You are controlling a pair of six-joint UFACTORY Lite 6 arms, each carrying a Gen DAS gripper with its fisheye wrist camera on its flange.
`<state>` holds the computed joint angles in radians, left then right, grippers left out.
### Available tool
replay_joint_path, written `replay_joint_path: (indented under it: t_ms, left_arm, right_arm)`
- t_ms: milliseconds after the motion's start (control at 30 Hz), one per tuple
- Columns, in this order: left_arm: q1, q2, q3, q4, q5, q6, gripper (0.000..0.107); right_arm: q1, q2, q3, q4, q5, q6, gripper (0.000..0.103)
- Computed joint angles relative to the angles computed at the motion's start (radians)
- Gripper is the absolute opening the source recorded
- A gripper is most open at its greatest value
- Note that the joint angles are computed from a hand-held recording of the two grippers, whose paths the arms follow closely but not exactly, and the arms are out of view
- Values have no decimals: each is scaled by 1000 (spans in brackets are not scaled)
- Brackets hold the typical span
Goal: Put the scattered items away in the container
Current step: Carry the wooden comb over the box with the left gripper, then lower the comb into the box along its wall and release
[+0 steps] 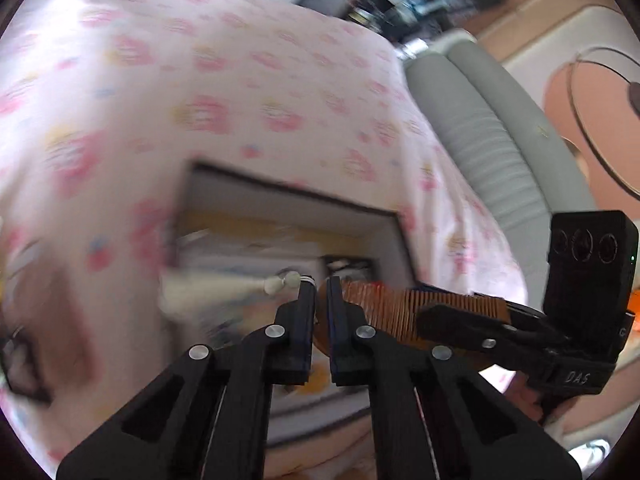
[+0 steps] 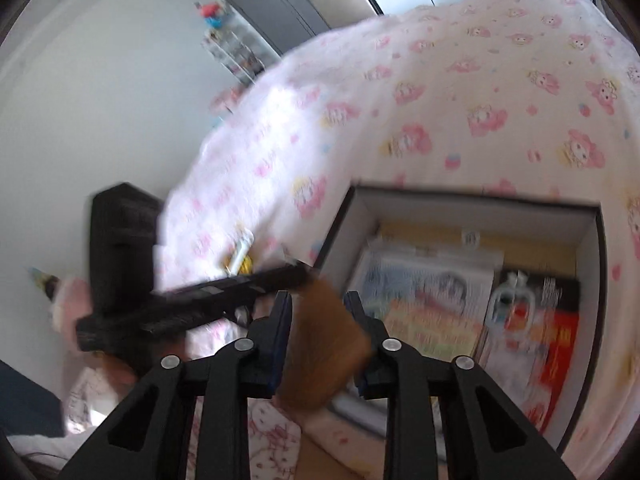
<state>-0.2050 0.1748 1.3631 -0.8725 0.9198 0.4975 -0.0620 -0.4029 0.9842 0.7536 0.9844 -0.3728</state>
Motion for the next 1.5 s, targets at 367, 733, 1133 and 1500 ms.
replay_joint_path:
  t_ms: [367, 733, 1133, 1500]
  left_arm:
    - [-230, 395, 363, 261, -104, -209, 3]
    - [-200, 349, 192, 241, -90, -121, 29]
    - [-345, 390, 240, 467, -46, -229, 40]
    - [-215, 306, 193, 370, -100, -238, 37]
  right_arm:
    - [-182, 280, -13, -101, -127, -91, 23]
    - [-154, 266, -7, -296, -181, 95, 23]
    - [-157, 306, 33, -374, -214, 167, 23]
    - [-169, 447, 135, -392, -226, 215, 23]
